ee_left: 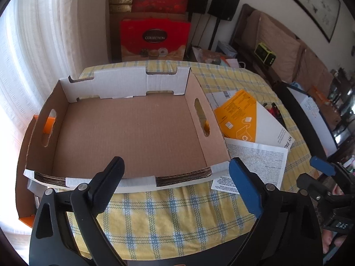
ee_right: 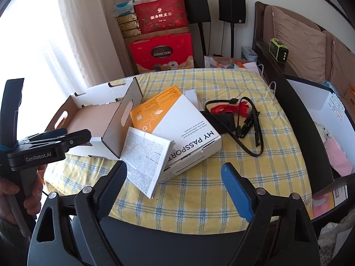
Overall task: Organize objects
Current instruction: 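Move the left tool toward the side wall of the white cardboard tray, then close the left tool on the tray's side wall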
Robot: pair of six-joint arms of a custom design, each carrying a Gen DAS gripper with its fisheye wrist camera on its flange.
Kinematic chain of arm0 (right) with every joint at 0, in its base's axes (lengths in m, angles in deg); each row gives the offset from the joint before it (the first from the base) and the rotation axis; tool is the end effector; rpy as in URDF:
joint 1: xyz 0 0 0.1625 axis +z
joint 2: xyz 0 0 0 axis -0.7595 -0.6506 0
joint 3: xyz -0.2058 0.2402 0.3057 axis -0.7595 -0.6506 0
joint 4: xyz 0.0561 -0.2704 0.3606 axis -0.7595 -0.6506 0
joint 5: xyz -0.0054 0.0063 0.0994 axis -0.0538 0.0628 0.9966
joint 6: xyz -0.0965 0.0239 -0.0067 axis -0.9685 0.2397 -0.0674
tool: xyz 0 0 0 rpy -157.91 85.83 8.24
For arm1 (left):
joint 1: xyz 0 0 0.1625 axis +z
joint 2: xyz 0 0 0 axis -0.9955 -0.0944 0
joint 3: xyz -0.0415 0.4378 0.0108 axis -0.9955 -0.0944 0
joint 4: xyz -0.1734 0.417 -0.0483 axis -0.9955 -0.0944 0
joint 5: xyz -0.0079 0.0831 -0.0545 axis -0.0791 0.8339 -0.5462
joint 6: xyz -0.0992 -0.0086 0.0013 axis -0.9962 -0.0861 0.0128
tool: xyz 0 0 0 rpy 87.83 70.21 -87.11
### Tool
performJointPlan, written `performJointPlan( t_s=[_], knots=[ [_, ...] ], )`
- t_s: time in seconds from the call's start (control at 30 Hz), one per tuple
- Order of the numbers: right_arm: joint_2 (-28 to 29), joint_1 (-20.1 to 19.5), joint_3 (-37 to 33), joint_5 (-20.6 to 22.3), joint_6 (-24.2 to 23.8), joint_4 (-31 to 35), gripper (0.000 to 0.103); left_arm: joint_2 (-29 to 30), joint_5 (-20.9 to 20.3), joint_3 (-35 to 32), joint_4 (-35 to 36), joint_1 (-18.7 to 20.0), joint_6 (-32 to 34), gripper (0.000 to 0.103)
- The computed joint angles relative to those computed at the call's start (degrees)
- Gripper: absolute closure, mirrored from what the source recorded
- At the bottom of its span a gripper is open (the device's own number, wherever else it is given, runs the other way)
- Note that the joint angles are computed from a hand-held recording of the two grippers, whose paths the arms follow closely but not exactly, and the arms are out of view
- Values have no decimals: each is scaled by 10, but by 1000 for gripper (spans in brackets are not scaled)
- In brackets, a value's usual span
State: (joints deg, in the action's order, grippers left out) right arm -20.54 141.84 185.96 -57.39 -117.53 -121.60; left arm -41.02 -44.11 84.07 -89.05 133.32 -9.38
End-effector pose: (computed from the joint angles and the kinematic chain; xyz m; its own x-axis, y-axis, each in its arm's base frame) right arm 0.1234 -0.6451 0.2684 -0.7792 -0.2185 0.5875 -0.5215 0.7460 -0.4141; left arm -0.3198 -0.6765 0.0851 -0.8221 0.0210 -0.5690 0.3529 0.8031 -0.4801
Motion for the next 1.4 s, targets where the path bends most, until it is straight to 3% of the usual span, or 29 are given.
performJointPlan(
  t_s=[0.17, 0.27, 0.47, 0.57, 0.73, 0.83, 1.07, 1.2, 1.27, 1.4],
  knots=[
    [3, -7, -3, 15, 8, 23, 33, 9, -48, -22, 0, 3, 30, 8],
    [0, -14, -5, 34, 20, 51, 41, 25, -38, -47, 32, 3, 30, 12],
    [2, -17, -6, 38, 24, 71, 45, 41, -44, -66, 48, 2, 40, 20],
    [1, -19, -8, 42, 30, 75, 45, 36, -15, -59, 50, -3, 27, 21],
    [-3, -20, -7, 46, 29, 72, 45, -10, 86, -23, 65, 1, -46, 7],
    [-3, -20, -7, 49, 28, 73, 45, -43, 128, -4, 96, 14, -89, 6],
    [-4, -23, -9, 58, 34, 87, 45, -97, 184, 19, 178, 54, -176, 6],
    [-2, -22, -10, 55, 32, 85, 45, -109, 182, 21, 193, 76, -192, 7],
    [-1, -22, -11, 54, 31, 86, 45, -112, 151, 19, 181, 88, -176, 9],
    [3, -23, -14, 53, 32, 90, 45, -107, 90, 8, 175, 104, -145, 31]
  ],
)
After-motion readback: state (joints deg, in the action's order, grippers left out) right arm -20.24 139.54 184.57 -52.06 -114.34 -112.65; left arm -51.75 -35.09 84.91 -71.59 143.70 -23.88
